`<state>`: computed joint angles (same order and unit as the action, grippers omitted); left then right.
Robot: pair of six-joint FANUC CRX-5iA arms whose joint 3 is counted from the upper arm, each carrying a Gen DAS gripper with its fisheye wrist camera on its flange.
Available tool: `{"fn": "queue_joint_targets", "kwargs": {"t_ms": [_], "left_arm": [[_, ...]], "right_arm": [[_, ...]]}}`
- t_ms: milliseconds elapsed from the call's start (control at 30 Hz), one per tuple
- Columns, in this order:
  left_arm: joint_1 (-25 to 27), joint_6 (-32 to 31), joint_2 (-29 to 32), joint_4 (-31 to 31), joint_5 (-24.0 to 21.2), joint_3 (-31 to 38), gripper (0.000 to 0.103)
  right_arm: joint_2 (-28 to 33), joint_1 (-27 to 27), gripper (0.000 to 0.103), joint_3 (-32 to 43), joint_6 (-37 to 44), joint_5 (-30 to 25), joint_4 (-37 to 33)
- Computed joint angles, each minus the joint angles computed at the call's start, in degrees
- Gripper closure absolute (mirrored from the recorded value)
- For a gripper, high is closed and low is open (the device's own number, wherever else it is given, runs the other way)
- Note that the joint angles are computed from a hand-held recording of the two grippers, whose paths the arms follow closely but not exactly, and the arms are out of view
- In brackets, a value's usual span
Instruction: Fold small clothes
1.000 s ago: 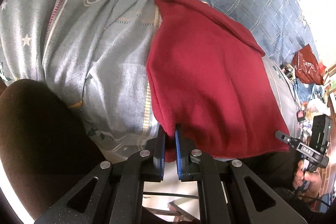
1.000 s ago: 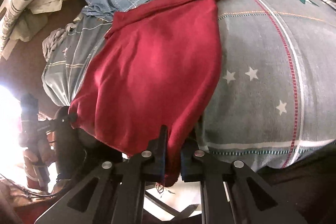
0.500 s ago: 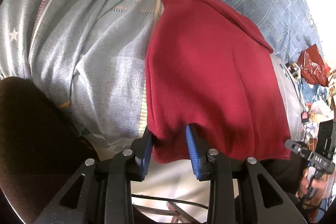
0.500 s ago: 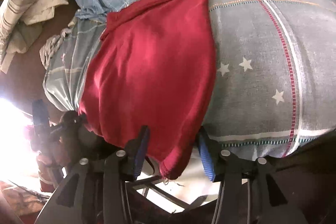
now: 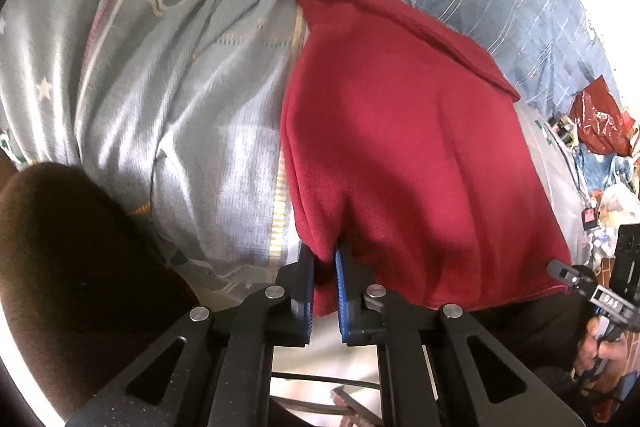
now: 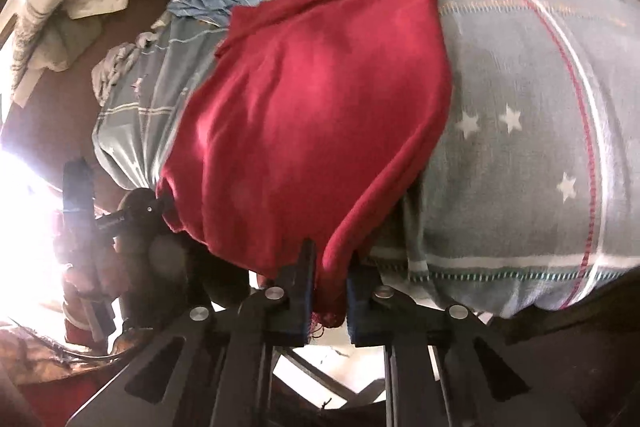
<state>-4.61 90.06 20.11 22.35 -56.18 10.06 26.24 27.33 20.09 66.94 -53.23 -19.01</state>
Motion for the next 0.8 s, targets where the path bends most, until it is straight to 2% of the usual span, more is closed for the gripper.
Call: {"fn": "queue_joint_targets", "kwargs": {"t_ms": [200, 467, 633, 800], "left_arm": [[0.27, -1.99, -4.32, 0.32, 5.17, -2.34, 0.096], [1.42, -1.54, -7.57, -0.23, 9.26, -4.96, 0.096], [1.85, -1.78, -7.22, 0.56, 8.90, -5.35, 0.096], [0.99, -1.00, -3.76, 0.79, 9.29, -0.77, 0.096]], "right_arm": [[-2.40, -1.64, 0.092, -0.14, 4.35, 4.72, -5.08], [-3.62, -1.84, 0.092, -1.29, 4.15, 11.19, -5.07], [-2.80, -2.36, 0.093, -1.10, 1.00, 10.31, -2.74], [-2.84, -3.51, 0.093, -1.11, 0.45, 11.67, -3.96]]}}
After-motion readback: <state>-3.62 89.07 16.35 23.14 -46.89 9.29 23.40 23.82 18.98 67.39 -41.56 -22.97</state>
